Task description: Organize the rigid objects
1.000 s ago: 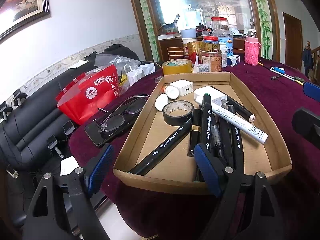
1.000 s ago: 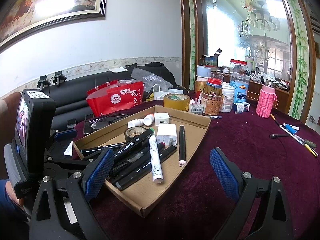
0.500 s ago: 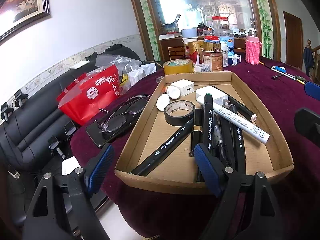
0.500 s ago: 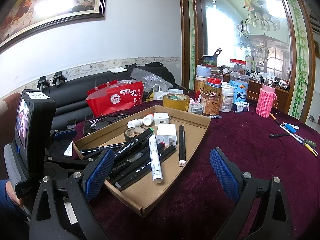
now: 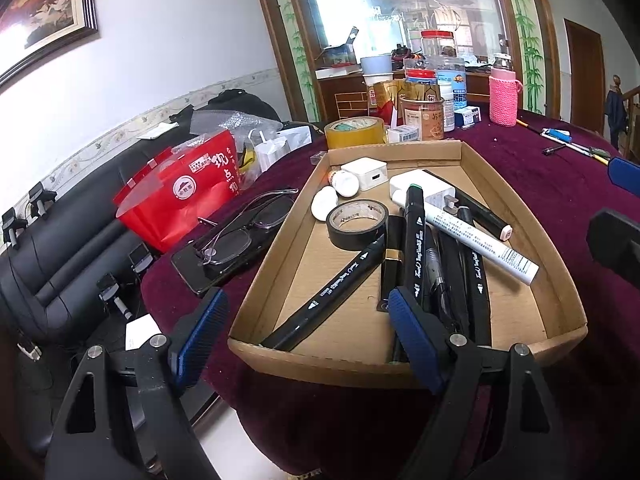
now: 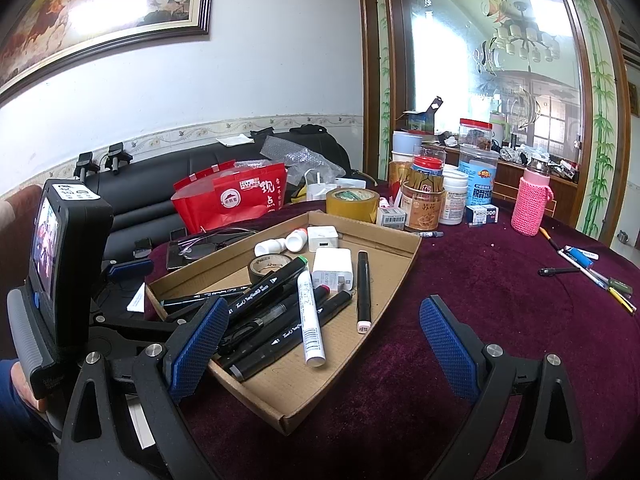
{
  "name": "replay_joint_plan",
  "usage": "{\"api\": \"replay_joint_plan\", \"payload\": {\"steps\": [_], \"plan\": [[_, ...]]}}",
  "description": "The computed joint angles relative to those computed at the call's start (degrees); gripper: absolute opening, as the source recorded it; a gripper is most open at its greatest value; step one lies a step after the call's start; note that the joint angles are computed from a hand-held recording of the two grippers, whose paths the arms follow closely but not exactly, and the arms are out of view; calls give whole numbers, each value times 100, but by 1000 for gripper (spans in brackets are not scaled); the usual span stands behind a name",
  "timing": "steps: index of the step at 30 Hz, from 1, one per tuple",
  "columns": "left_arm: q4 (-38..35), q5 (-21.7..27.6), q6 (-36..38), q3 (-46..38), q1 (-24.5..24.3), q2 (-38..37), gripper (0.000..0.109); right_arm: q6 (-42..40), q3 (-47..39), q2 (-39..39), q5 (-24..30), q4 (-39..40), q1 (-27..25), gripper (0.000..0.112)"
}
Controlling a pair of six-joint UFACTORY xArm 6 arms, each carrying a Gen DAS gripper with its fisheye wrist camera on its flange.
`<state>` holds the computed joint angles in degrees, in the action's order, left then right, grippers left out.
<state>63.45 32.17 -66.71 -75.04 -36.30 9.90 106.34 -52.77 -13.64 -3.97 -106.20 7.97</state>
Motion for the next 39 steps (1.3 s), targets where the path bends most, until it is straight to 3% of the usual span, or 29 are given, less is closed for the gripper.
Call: {"api": "replay_joint_plan", "payload": {"steps": [39], "plan": [[-2, -16, 5, -10, -4, 13, 83, -175, 47, -28, 38, 171, 3, 95]]}}
